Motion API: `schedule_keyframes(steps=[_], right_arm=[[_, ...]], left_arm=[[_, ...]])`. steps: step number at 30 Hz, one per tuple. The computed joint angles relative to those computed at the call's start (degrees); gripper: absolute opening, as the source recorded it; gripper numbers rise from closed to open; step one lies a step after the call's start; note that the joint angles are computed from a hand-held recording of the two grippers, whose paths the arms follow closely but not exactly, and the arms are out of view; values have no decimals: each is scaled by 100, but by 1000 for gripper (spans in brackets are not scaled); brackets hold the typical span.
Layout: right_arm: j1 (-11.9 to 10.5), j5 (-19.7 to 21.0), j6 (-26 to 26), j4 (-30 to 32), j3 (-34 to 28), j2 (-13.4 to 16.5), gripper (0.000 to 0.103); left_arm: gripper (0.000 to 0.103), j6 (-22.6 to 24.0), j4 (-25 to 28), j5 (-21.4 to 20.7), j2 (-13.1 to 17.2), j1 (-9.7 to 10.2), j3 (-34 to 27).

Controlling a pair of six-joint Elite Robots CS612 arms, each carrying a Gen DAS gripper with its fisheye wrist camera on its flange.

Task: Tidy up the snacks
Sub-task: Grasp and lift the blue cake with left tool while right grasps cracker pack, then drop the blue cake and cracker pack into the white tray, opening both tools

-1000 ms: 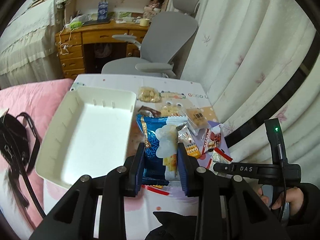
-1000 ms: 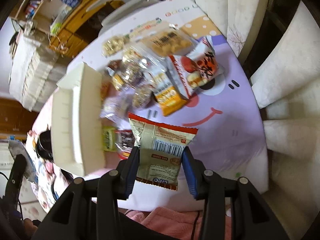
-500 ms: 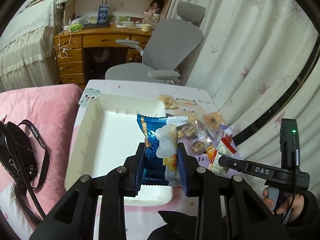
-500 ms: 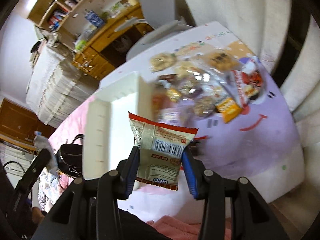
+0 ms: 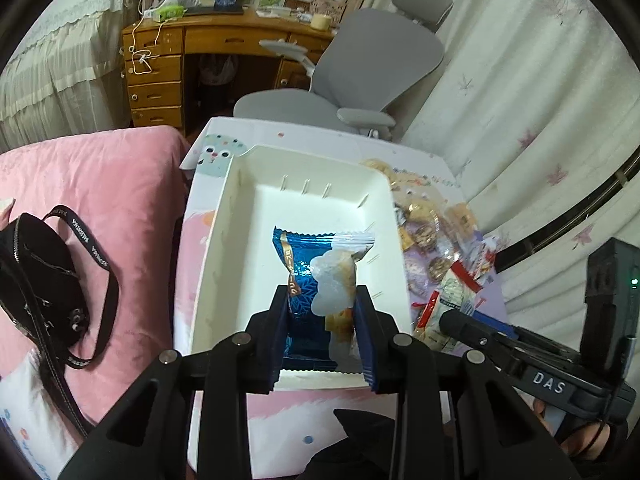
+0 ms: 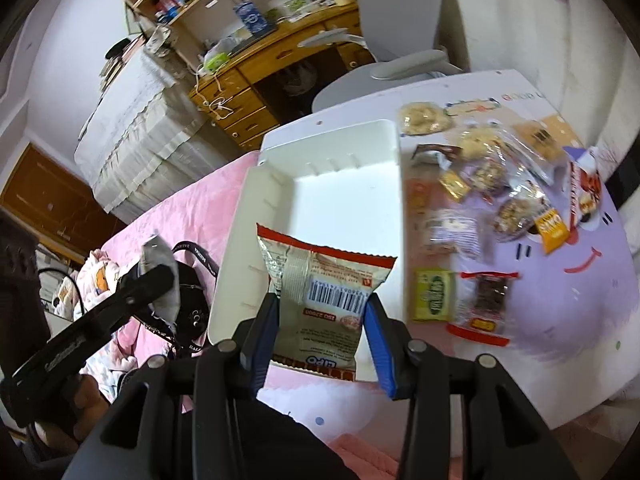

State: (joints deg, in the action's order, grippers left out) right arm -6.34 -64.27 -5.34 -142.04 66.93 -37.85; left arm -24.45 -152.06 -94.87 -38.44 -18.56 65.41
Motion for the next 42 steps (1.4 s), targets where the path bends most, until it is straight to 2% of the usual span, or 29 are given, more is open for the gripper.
schedule_keyframes(steps=[2, 3, 5, 6, 14, 20, 26, 32, 42], right_arm=[[28, -10, 47, -28, -6, 16, 45], [32, 12, 95, -4, -20, 30, 45], [32, 8, 181, 110, -66, 63, 58], [33, -30, 261, 175, -73, 73, 66], [-6, -201, 542, 173, 61, 37, 66], [-92, -280, 842, 181, 175, 5, 66], [-257, -233, 1273, 52, 357, -24, 66], [-419, -438, 1570, -15, 506, -39, 66], [-658, -990, 1389, 154, 434, -14, 66]], left_arm=[[34, 96, 112, 41, 24, -2, -69], [46, 133, 150, 42, 36, -4, -101], [67, 205, 192, 105, 45, -28, -130], [68, 242, 184, 157, 43, -40, -128], [68, 524, 524, 245, 115, -134, -281], [69, 763, 842, 151, 205, -214, -446], [69, 1006, 1085, 21, 313, -317, -654], [69, 1269, 1593, -153, 522, -452, -1061], [70, 1419, 2551, -378, 1029, -720, -2040]])
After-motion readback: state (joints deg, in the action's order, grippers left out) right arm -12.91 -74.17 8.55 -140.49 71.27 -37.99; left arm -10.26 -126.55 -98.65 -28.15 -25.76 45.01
